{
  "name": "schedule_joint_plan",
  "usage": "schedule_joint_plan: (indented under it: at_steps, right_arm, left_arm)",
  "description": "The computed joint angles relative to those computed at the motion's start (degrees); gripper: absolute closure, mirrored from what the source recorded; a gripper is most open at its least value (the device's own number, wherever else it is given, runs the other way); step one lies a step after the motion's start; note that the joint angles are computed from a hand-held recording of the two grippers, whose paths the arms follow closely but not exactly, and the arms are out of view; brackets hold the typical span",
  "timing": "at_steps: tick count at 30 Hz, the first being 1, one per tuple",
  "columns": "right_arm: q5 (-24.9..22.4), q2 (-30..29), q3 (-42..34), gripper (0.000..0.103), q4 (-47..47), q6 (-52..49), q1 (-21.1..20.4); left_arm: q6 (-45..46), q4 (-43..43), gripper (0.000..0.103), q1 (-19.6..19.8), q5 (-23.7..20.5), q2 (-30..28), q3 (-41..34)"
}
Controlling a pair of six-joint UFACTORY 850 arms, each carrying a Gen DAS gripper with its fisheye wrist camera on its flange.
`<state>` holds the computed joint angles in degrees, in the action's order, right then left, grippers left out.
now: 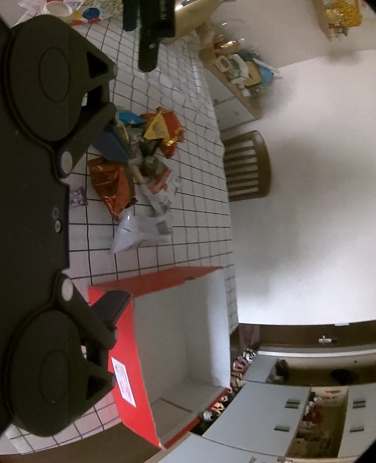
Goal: Organize snacks
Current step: 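Grasp the blue cookie packet with the left tool while the right tool grasps the clear packet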
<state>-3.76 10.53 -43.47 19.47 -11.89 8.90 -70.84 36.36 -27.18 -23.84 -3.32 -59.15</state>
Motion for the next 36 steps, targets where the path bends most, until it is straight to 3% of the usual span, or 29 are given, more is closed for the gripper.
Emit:
schedule_joint_plan:
  at_steps: [2,5,8,12,15,18,23,26,30,32,36]
  right_arm:
    - [-0.65,-1.66,-1.24,0.013,0.45,-1.54,-0.09]
    - [-1.57,-4.85,-4.16,0.018,-6.58,4.17,0.17]
    - [-3.65,-8.96,-8.18,0.026,1.07,-4.19,-0.13]
    - [-9.27,-15.65,-15.21,0.029,-4.56,0.53,-0.57]
    - [-12.35,-19.69,-19.31,0.030,-12.05,6.77,-0.30]
    - [-15.02,-23.00,-22.51,0.031,-12.13,6.10,-0.39]
    - [-19.28,-27.69,-27.39,0.041,-17.11,8.83,-0.19]
    - [-21.56,-30.03,-30.06,0.047,-18.34,10.45,-0.25]
    - [-23.65,-32.55,-32.88,0.051,-20.19,12.65,-0.19]
    - [-25.21,-33.67,-34.23,0.052,-20.09,12.26,-0.26]
    - [-26.71,-35.30,-35.63,0.053,-22.53,13.65,0.06]
  left_arm:
    - [2.82,-3.43,0.000,1.11,0.18,-1.64,-1.25]
    - [7.53,-9.26,0.000,2.66,-0.23,-4.39,-3.62]
    - [15.57,-19.55,0.000,4.52,-0.23,-7.38,-6.02]
    - [23.39,-29.52,0.000,6.19,-1.53,-11.33,-9.09]
    - [23.73,-30.98,0.000,6.78,-2.74,-13.64,-10.80]
    - [24.61,-32.96,0.002,7.51,-3.59,-15.73,-12.22]
    - [29.60,-42.01,0.007,9.44,-3.88,-18.23,-13.44]
    - [32.04,-45.74,0.017,9.95,-3.85,-19.15,-13.80]
    - [33.33,-48.49,0.018,10.20,-3.93,-20.01,-14.15]
    - [33.35,-48.75,0.025,10.26,-4.00,-20.44,-14.39]
    - [34.80,-50.64,0.028,10.66,-4.05,-20.84,-14.49]
